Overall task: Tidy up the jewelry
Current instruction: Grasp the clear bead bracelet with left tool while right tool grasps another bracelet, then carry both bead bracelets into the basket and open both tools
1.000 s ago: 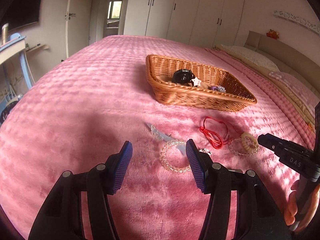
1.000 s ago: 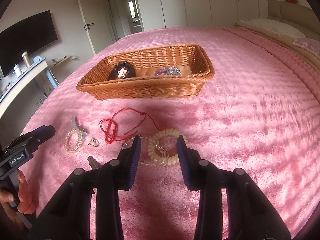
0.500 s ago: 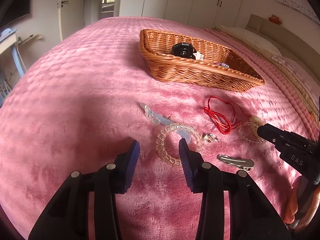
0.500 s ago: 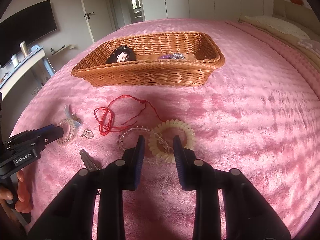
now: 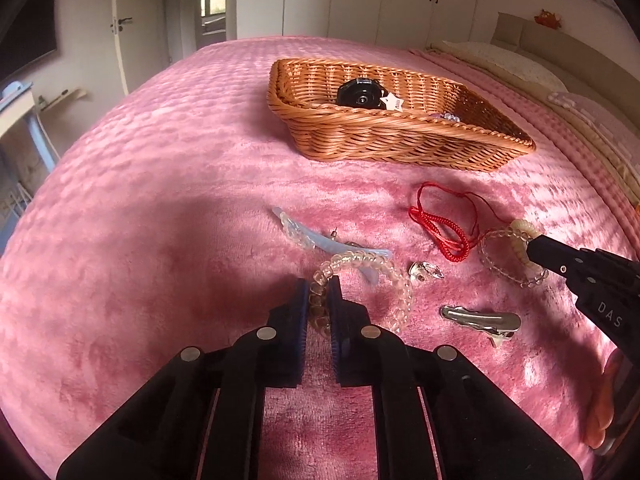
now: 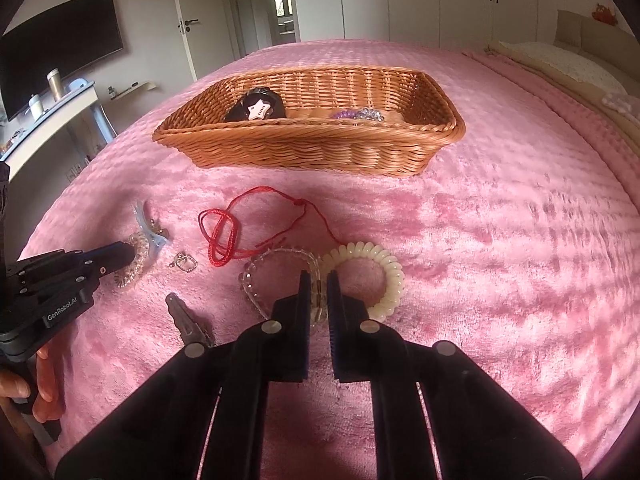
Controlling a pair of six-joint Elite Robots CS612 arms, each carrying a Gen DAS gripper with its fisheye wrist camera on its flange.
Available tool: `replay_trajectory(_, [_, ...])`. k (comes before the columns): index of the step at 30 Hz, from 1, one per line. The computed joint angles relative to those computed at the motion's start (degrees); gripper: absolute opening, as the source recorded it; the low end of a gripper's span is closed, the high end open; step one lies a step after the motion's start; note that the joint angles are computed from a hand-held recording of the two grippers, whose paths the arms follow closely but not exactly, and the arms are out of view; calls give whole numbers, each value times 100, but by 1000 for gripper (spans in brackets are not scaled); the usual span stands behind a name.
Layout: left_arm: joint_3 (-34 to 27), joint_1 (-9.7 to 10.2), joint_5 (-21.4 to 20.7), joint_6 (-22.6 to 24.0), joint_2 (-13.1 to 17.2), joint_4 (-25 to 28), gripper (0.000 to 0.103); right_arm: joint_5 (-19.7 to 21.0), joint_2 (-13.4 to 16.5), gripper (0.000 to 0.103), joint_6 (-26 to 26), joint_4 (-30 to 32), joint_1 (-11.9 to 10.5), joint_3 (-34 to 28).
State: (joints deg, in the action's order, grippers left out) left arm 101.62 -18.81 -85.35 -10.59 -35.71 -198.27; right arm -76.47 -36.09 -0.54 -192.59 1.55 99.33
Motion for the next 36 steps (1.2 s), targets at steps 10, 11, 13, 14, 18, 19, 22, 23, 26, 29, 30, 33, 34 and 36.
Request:
replay_trajectory(10, [129, 39, -182, -89, -12, -550, 8, 195, -157, 6, -80, -211, -11, 208])
replay_trajectory(11, [146, 43, -206, -91, -24, -592, 8, 260, -178, 6, -34, -210, -24, 231])
replay_trajectory(13, [184, 51, -251, -93, -51, -672, 8, 379, -221, 6, 48, -197, -52, 272])
replay_trajectory(14, [203, 55, -278, -86, -66, -712, 8, 388, -242, 6, 65, -194, -55, 286])
replay_trajectory(18, [313, 9, -254, 15, -170, -882, 8, 403, -366, 6, 72, -237, -62, 380])
replay_trajectory(19, [341, -3, -238, 47, -198, -934, 8, 392, -411, 6, 71, -266, -64, 414])
replay_trajectory(22, [402, -32, -224, 138, -291, -1059, 8, 375, -530, 6, 76, -307, -77, 479])
replay_trajectory(23, [413, -42, -209, 169, -322, -1084, 8, 372, -563, 6, 74, -330, -82, 486])
replay_trajectory(26, [391, -62, -183, 280, -416, -1141, 8, 374, -657, 6, 101, -423, -116, 463])
replay_trajectory(29, [294, -68, -159, 373, -473, -1119, 8, 394, -708, 6, 101, -436, -142, 311])
replay_trajectory(30, [229, -68, -154, 401, -485, -1097, 8, 369, -707, 6, 101, -433, -139, 229])
replay_trajectory(33, [11, -71, -104, 495, -475, -1032, 8, 262, -656, 6, 103, -418, -124, -34])
replay_trajectory(34, [-82, -71, -101, 524, -458, -999, 8, 193, -622, 6, 97, -379, -110, -152])
replay_trajectory(36, [-265, -77, -71, 548, -413, -912, 8, 131, -537, 6, 105, -243, -96, -403])
